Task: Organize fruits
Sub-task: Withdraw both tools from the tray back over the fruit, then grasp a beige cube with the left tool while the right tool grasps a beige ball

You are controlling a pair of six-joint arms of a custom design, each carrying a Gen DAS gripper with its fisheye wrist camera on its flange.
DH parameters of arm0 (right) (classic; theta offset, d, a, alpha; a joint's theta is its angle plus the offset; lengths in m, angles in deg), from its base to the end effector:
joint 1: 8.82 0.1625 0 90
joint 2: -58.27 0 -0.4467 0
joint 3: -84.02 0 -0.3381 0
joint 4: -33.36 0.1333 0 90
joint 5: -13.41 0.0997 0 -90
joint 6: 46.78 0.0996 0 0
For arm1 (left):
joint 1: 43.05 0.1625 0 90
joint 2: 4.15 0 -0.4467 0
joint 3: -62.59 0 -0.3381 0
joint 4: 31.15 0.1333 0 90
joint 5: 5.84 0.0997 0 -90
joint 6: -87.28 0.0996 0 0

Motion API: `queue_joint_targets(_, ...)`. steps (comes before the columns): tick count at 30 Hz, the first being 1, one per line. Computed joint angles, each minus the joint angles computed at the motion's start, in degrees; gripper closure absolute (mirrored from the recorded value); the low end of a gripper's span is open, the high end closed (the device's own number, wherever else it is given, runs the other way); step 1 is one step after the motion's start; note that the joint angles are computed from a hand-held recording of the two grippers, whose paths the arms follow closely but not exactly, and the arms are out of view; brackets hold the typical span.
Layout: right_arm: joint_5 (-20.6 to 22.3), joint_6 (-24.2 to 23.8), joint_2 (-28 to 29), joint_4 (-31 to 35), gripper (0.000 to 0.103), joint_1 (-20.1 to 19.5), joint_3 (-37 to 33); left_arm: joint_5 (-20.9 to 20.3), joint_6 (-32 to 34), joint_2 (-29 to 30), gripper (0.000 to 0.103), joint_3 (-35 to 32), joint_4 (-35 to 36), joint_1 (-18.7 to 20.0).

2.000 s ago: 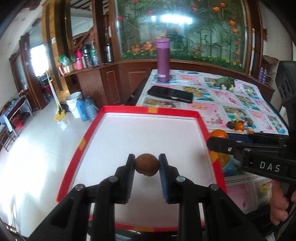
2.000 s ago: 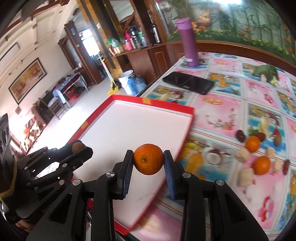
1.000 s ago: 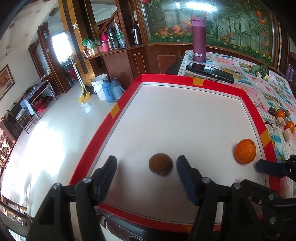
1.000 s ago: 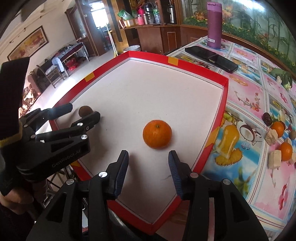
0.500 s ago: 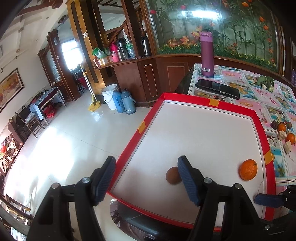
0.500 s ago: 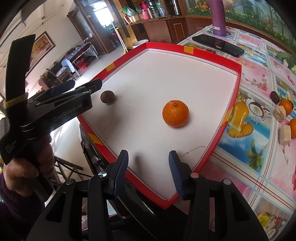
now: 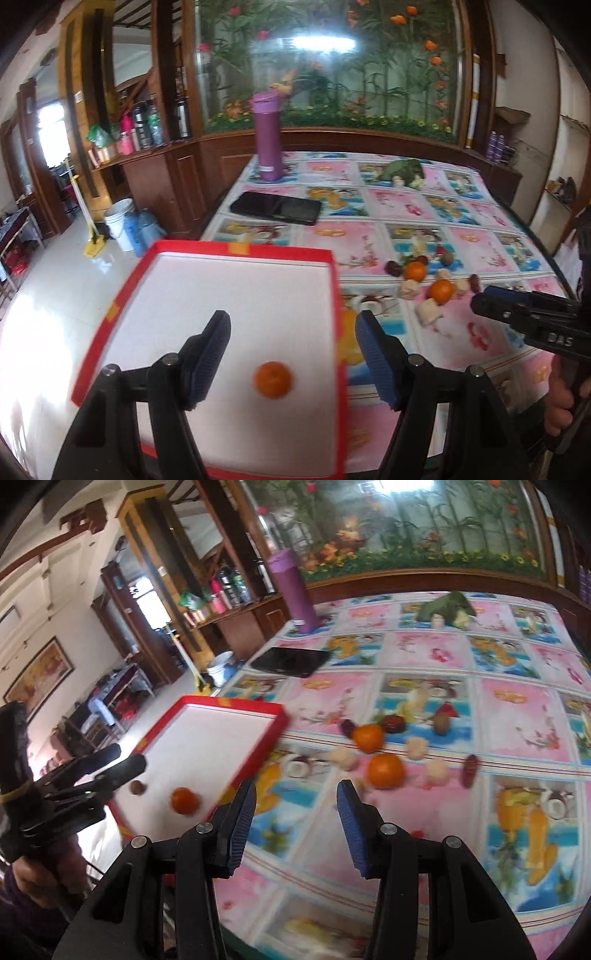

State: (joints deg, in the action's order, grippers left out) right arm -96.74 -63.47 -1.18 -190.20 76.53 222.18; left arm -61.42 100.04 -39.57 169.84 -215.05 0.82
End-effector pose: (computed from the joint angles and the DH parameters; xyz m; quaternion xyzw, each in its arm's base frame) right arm 0.0640 -0.4337 0.2433 0.0115 -0.8776 0.4169 0.2366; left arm -0.2959 -0.5475 0.0615 0.4116 0.8443 -0.2585 0.2257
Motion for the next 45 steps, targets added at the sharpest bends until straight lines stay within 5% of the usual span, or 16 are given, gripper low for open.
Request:
queue_joint_targets(7, 1.3, -2.4, -3.2, 6.3, 0.059, -7.1, -0.4, -4.0, -2.0, 7.5, 0.029, -5.9, 8.5, -2.0)
queue_joint_targets(25, -7.6, -5.4, 1.8, 6.1, 0.065, -6.4, -7.5, -8.2, -5.5, 11.4, 0.033, -11.5, 19.0, -1.0)
queue_joint_targets(30, -9.6, -7.3, 3.1, 4.2, 0.074, -5.9, -8.2, -8.5, -6.1, 12.3, 0.040, -12.7, 20.1, -0.8)
queue_joint_targets(39, -9.5, -7.4, 3.0, 3.4, 0.079, -6.2, -7.9, -7.9, -6.3, 13.6, 0.045, -13.5, 19.7, -0.9)
queue_joint_targets(45, -8.6, -6.5, 2.6, 3.2, 0.080, -6.6, -7.4, -6.5, -5.9, 14.5, 0.057, -13.8, 17.7, -1.3)
